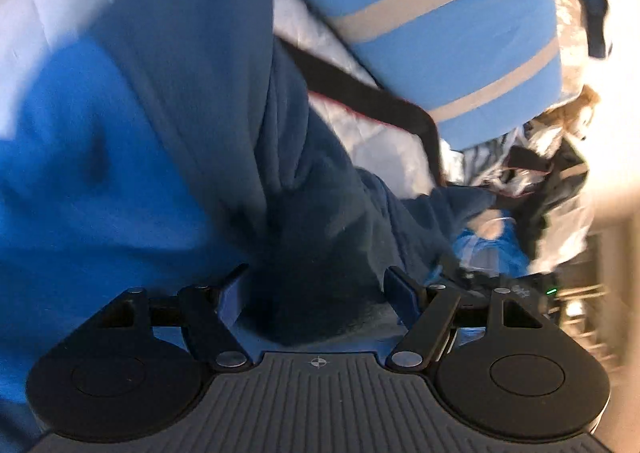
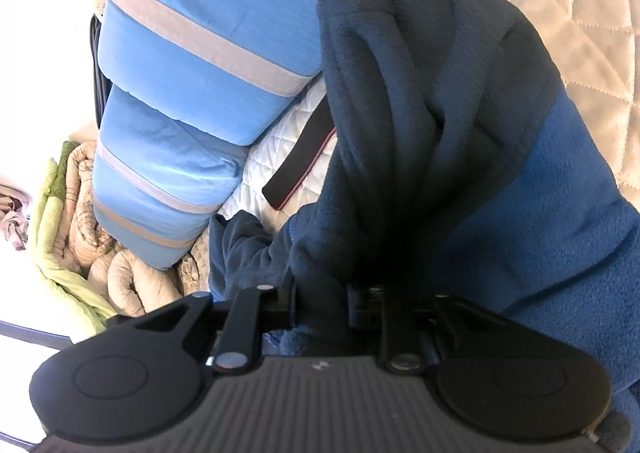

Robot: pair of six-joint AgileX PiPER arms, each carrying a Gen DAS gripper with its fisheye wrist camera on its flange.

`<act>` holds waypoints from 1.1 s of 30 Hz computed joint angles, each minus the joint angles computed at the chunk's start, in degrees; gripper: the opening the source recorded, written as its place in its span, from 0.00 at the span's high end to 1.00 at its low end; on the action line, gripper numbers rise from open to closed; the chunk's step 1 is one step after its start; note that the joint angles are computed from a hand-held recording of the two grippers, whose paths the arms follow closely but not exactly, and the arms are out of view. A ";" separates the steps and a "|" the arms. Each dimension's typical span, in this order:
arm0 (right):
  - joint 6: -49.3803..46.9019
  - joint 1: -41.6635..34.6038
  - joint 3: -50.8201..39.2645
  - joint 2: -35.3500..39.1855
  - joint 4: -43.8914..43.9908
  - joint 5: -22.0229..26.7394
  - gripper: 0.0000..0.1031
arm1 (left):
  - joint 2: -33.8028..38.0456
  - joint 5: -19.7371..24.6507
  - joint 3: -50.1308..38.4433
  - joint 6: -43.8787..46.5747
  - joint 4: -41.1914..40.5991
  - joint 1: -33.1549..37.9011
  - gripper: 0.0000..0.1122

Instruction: Fold clothes

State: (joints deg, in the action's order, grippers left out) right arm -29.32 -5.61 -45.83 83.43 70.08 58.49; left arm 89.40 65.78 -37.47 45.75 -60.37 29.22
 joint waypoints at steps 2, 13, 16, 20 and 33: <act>-1.36 -2.49 -0.71 1.28 -0.35 2.00 0.78 | 4.71 1.82 0.56 2.32 -4.18 1.16 0.39; -11.32 -3.68 0.16 3.49 9.43 1.62 0.78 | -0.36 -5.78 -0.18 6.56 -14.66 -1.57 0.86; -13.80 -2.52 -1.88 6.09 13.03 0.07 0.78 | -2.25 -7.21 -2.41 7.57 -15.62 -1.95 0.86; -16.73 -1.16 -5.21 9.15 16.78 -1.93 0.78 | -1.96 -9.86 -2.69 11.77 -19.22 -2.26 0.86; -11.98 2.48 -8.04 12.42 6.70 -9.08 0.71 | 0.65 -17.99 -3.26 11.28 -10.40 -8.54 0.83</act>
